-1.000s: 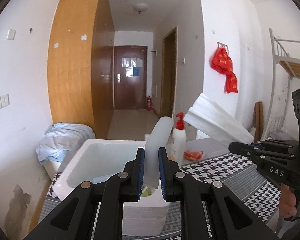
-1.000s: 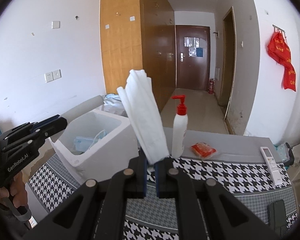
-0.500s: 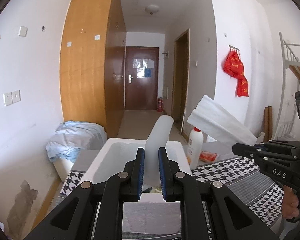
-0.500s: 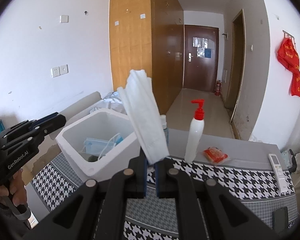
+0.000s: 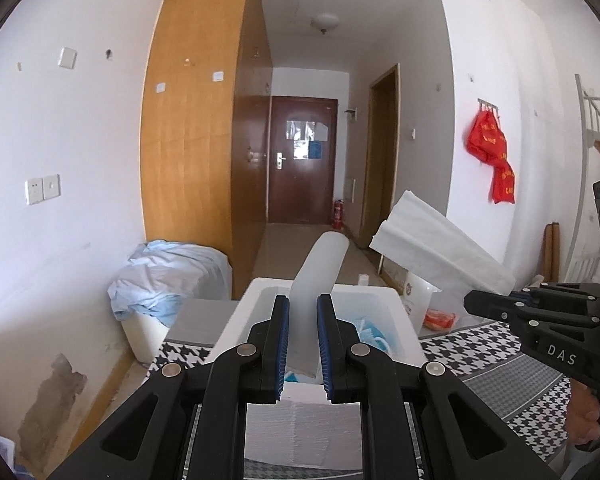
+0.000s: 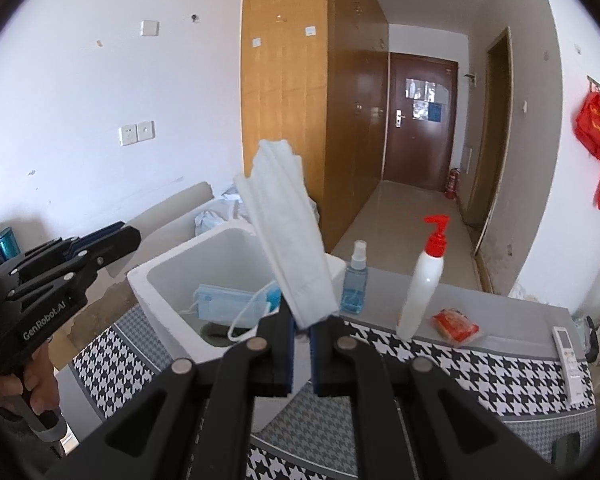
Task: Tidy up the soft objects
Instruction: 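Carry napkins with right tool and foam tube with left tool over foam box, then open right gripper to drop napkins into the white foam box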
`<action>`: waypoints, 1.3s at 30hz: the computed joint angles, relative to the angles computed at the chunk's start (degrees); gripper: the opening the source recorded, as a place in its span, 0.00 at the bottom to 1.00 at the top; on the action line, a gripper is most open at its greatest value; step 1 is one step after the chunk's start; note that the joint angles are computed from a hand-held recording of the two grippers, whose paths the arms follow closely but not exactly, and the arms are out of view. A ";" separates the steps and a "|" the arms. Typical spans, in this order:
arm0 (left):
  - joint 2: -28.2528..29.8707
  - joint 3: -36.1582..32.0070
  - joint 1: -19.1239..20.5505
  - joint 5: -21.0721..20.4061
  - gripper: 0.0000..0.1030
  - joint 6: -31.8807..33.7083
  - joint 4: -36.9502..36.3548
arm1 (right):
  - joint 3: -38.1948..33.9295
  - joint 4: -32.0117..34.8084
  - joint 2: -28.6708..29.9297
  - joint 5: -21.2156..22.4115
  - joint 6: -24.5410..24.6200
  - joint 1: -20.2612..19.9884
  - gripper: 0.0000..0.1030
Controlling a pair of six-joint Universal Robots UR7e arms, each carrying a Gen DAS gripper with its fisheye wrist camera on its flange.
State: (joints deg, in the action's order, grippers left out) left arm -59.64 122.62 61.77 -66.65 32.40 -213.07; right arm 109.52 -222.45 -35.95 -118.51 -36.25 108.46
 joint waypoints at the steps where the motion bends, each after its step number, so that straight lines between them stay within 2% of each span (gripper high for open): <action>1: -0.07 -0.02 0.13 0.11 0.15 0.07 -0.16 | -0.37 0.46 0.19 0.08 -0.09 0.09 0.08; 28: -1.28 -0.25 1.74 2.91 0.15 0.84 -2.72 | -7.69 9.14 4.76 -0.52 -0.06 1.20 0.08; 39: -1.59 0.07 1.89 3.63 0.15 0.51 -3.05 | -10.54 14.37 5.97 -1.66 1.72 0.86 0.09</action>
State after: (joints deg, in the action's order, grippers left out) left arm -61.24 122.69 63.66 -63.02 32.92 -216.12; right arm 98.98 -208.09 -29.98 -120.17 -34.52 109.32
